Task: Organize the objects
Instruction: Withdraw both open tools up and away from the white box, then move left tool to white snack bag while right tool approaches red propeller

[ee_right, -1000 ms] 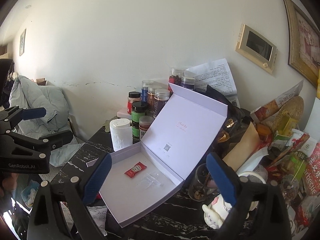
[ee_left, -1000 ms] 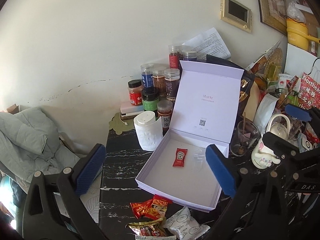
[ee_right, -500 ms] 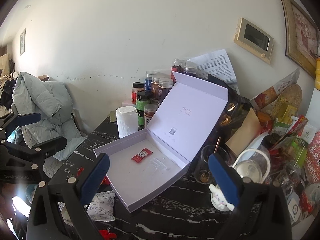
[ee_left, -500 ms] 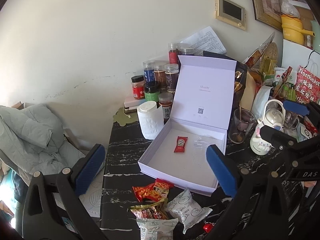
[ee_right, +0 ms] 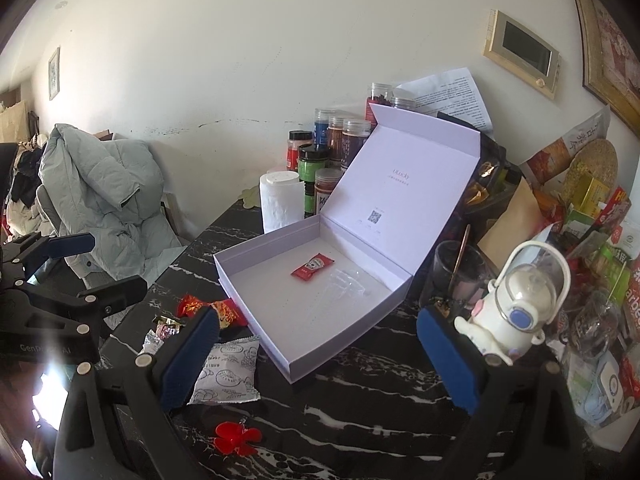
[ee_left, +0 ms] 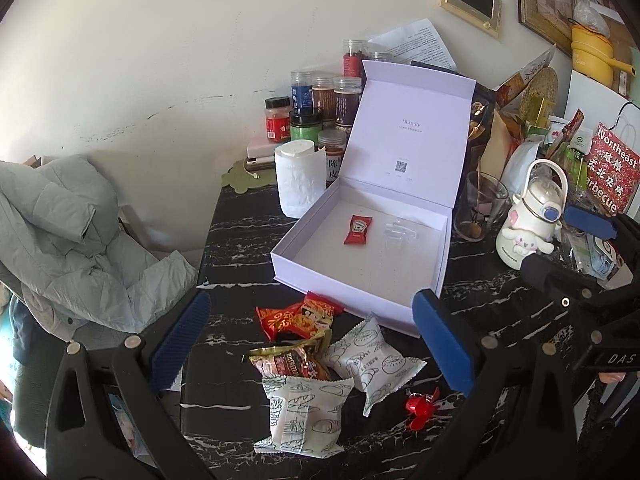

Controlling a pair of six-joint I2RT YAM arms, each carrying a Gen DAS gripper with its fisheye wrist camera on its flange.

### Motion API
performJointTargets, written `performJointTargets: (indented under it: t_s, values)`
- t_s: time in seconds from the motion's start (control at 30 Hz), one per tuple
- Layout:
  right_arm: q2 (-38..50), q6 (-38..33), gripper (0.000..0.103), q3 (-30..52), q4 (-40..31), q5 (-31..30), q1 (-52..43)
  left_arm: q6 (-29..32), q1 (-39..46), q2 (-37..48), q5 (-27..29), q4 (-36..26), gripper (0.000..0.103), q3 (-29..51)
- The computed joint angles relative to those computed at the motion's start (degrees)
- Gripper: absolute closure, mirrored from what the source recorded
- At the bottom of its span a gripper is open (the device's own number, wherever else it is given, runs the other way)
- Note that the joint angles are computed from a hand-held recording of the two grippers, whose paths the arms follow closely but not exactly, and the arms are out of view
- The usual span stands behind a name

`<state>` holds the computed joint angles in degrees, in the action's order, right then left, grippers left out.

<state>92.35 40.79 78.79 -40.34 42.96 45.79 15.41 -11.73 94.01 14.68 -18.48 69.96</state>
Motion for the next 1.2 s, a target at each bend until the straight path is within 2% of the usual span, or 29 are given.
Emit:
performJointTargets:
  t_s: [0.27,0.5,0.87,1.03,1.2]
  values:
    - [1.85,2.4,0.003,-3.1,3.4,-1.83,2.81,1.05,2.49,-2.59,0.89,3.91,0.002,-7.35]
    - [3.66,4.42,0.003,-7.11,8.22,-4.84,4.58,1.09,5.5,0.24,3.45,2.84,0.002,-10.16]
    - [5.8,7.31,0.003,-13.78,17.04,-7.36,6.89,2.54,7.54,3.32,5.13,4.99,0.002,-15.16]
    - [7.73,9.37,0.003,-15.05,18.75,-6.19,7.74,2.87,8.44,3.72,5.71,7.28,0.002,-17.22]
    - [9.22,11.3,0.003,-16.92,21.03,-4.16,8.83,4.04,7.81,4.39,4.04,9.3,0.002,-18.96]
